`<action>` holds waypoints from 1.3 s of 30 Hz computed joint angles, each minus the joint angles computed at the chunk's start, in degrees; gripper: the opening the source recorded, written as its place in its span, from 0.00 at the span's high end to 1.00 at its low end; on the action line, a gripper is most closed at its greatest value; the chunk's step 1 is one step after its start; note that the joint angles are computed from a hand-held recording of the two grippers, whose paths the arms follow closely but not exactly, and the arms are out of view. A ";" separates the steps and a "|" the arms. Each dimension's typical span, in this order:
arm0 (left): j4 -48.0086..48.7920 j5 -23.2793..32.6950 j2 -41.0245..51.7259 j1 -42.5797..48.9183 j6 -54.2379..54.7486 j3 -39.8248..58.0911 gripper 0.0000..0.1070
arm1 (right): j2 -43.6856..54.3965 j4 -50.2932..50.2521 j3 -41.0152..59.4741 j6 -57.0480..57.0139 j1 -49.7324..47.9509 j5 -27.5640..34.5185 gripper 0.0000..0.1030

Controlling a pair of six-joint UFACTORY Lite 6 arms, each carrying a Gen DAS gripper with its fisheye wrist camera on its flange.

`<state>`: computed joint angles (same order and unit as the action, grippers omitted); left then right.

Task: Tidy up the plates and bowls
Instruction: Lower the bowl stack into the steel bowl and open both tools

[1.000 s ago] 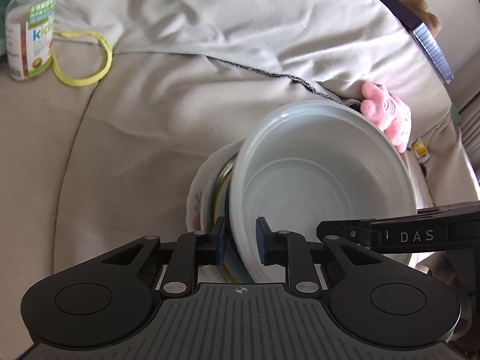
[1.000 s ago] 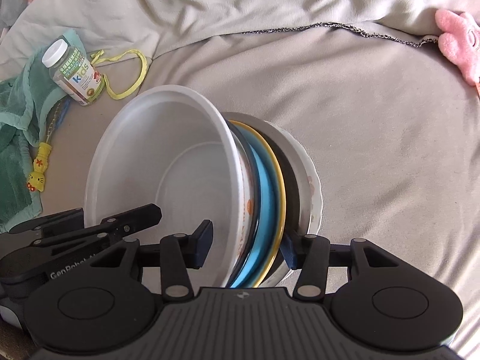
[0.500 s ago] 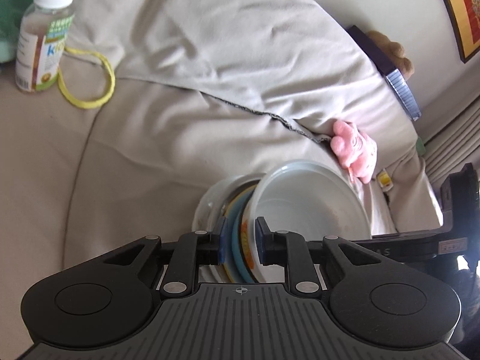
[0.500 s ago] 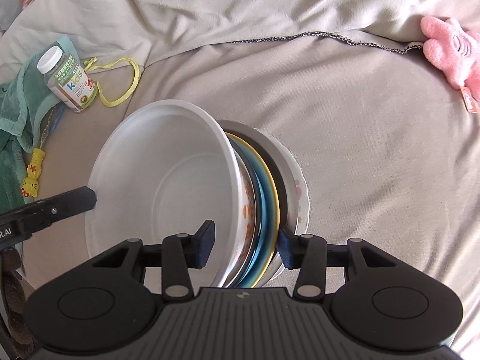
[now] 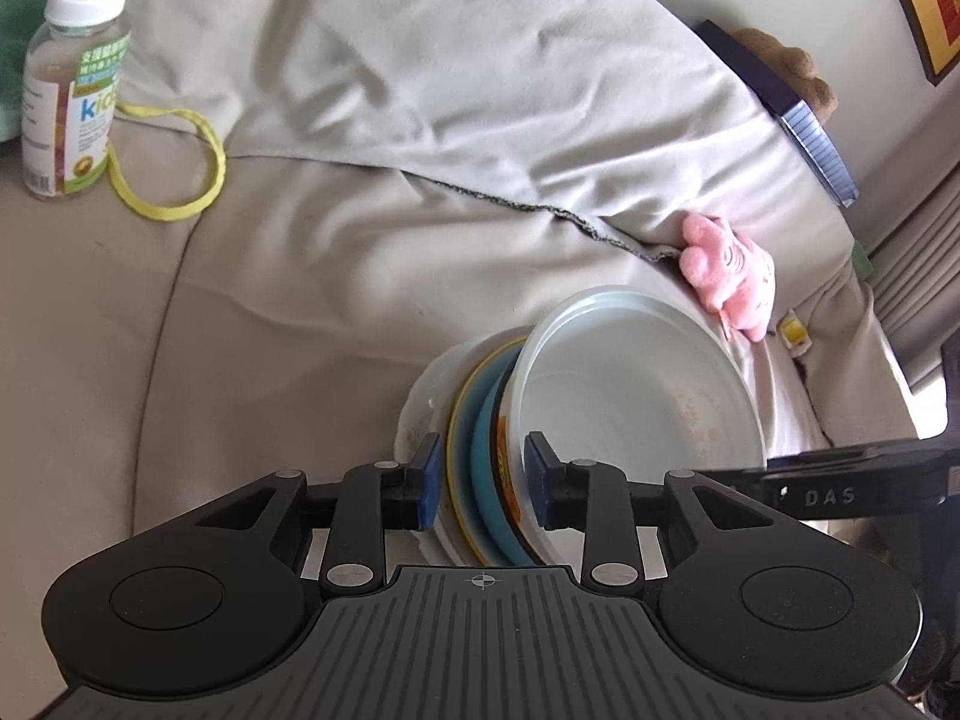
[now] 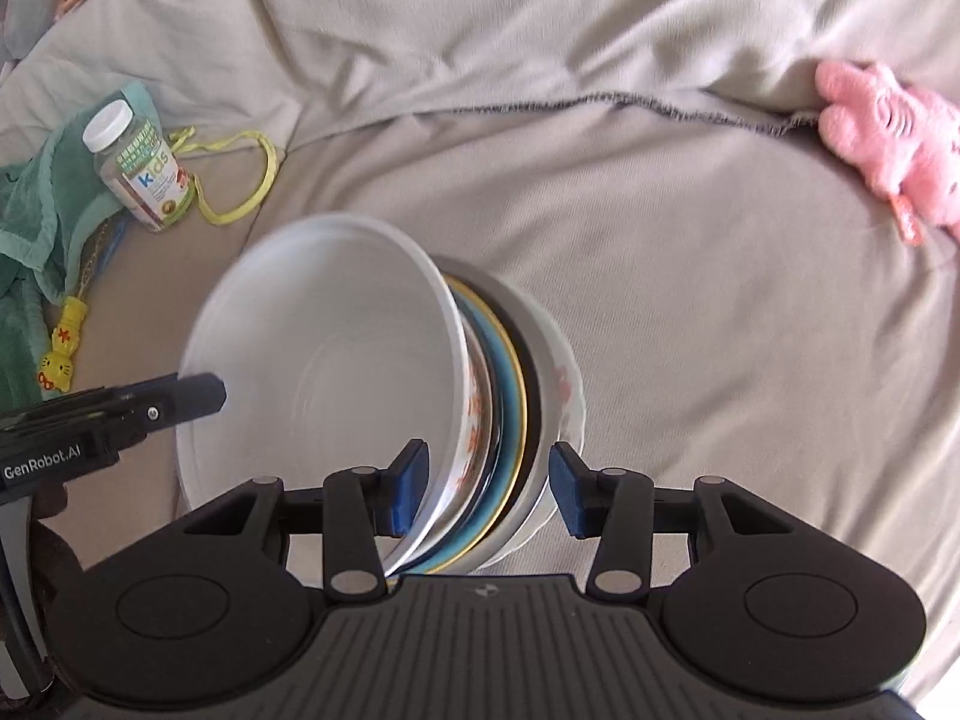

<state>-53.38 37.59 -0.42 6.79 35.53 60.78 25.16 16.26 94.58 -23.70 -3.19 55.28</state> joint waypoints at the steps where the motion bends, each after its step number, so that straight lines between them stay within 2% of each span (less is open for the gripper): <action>1: -1.01 0.27 0.27 0.28 0.86 -0.19 0.68 | 0.23 0.30 -0.52 0.32 -0.09 -0.11 0.57; 4: -3.03 0.91 1.44 0.98 1.95 -0.52 0.62 | -0.19 0.17 -2.67 0.68 0.10 -2.01 0.53; 9: -2.43 1.66 4.31 0.76 -0.84 0.68 0.52 | 0.68 0.87 -3.13 0.23 -0.21 -2.36 0.52; 13: -1.69 1.72 6.40 -0.94 -0.99 1.80 0.53 | 1.39 0.47 -3.56 0.26 -0.24 -3.02 0.52; 26: -1.22 -1.05 10.23 -4.54 -3.69 5.49 0.41 | 4.53 5.13 -3.03 -4.24 -3.89 -2.43 0.52; 31: 0.29 -2.51 12.81 -6.98 -5.96 8.89 0.41 | 1.35 6.44 -7.42 -6.93 -4.58 -5.63 0.52; 33: 2.18 -3.11 12.13 -7.43 -7.07 8.70 0.45 | -0.09 9.68 -9.40 -10.78 -5.74 -6.24 0.52; 37: 0.25 -4.87 5.81 -5.91 -4.72 3.57 0.47 | -3.57 14.24 -13.89 -15.56 -7.35 -7.71 0.48; 39: -3.94 -5.90 1.41 -4.57 -1.22 -0.27 0.46 | -4.83 16.72 -15.64 -17.75 -8.43 -7.77 0.46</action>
